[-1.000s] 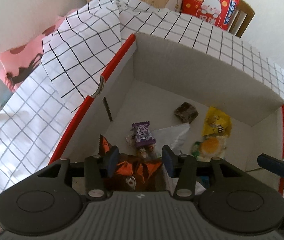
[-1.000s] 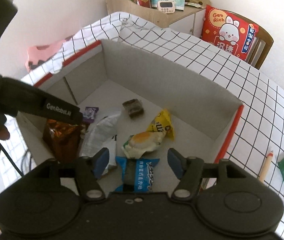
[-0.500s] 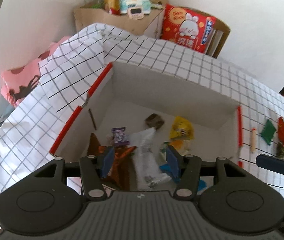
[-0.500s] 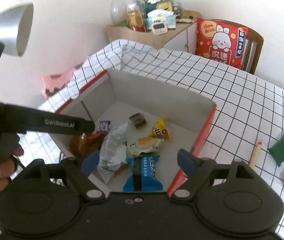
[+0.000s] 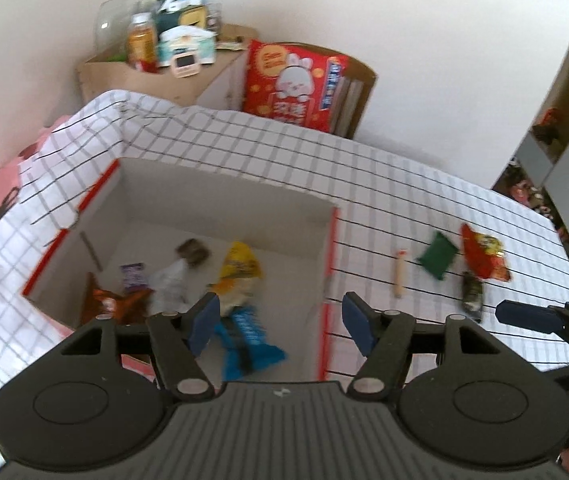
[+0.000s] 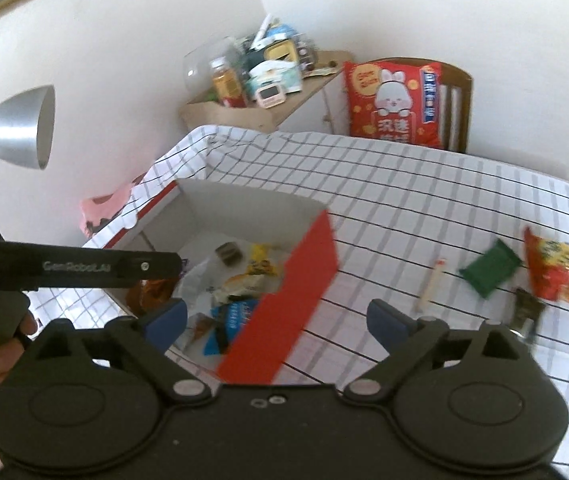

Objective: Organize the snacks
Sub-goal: 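Move both tools back toward the candy stick and dark chocolate bar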

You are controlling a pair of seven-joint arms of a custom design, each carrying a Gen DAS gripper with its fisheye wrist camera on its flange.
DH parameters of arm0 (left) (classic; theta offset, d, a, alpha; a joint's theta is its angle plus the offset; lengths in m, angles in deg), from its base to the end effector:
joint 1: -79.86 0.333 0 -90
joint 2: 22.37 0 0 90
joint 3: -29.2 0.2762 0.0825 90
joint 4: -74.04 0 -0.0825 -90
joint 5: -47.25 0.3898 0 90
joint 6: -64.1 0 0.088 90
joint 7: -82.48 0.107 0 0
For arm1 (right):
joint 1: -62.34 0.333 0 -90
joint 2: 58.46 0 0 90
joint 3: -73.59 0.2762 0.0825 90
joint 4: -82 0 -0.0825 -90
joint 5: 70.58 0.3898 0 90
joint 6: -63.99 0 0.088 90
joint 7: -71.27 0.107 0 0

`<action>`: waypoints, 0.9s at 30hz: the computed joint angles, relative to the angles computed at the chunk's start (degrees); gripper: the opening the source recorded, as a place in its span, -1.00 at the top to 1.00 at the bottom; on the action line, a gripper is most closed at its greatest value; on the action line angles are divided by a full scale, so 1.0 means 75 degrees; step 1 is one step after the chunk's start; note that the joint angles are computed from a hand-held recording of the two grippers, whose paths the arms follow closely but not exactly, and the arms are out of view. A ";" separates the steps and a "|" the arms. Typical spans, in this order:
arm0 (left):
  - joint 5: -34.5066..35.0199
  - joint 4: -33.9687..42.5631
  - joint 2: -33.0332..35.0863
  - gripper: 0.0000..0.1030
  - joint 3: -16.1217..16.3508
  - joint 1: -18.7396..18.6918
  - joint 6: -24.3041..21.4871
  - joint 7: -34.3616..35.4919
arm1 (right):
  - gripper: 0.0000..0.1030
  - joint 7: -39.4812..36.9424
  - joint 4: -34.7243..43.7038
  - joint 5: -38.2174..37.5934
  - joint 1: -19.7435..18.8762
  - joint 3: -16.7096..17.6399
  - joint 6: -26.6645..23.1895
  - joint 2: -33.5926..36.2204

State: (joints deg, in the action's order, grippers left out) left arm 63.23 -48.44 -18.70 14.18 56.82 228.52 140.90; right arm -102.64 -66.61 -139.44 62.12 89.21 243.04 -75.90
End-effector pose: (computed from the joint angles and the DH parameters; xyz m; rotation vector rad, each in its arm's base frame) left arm 0.4618 -0.3792 0.4103 -1.5716 2.2459 -0.8980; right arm 0.4104 0.1941 0.3674 -1.5048 1.8207 -0.5311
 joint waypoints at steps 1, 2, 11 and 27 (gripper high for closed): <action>0.0092 0.0023 0.0019 -0.31 -0.0027 -0.0055 0.0011 -0.0095 | -0.88 -0.0113 -0.0259 0.0121 0.0073 -0.0143 -0.0023 -0.0263; 0.0209 0.0056 0.0048 -0.33 -0.0049 -0.0122 0.0026 -0.0217 | -0.88 -0.0182 -0.0478 0.0208 0.0063 -0.0188 -0.0030 -0.0482; 0.0216 0.0662 0.0702 -0.44 -0.0086 -0.0747 0.0090 -0.0674 | -0.99 -0.0554 -0.2121 0.0923 -0.1130 0.0184 0.0776 -0.2023; 0.1062 0.4218 0.3550 -0.44 0.0770 -0.2571 -0.1844 -0.1692 | -0.99 -0.2175 -0.3142 0.2356 -0.1721 -0.0778 0.0302 -0.2179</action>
State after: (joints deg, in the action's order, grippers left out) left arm 71.19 -16.80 7.92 19.96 37.54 214.69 128.21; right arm -118.95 -90.18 -121.77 49.21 83.38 245.30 -92.25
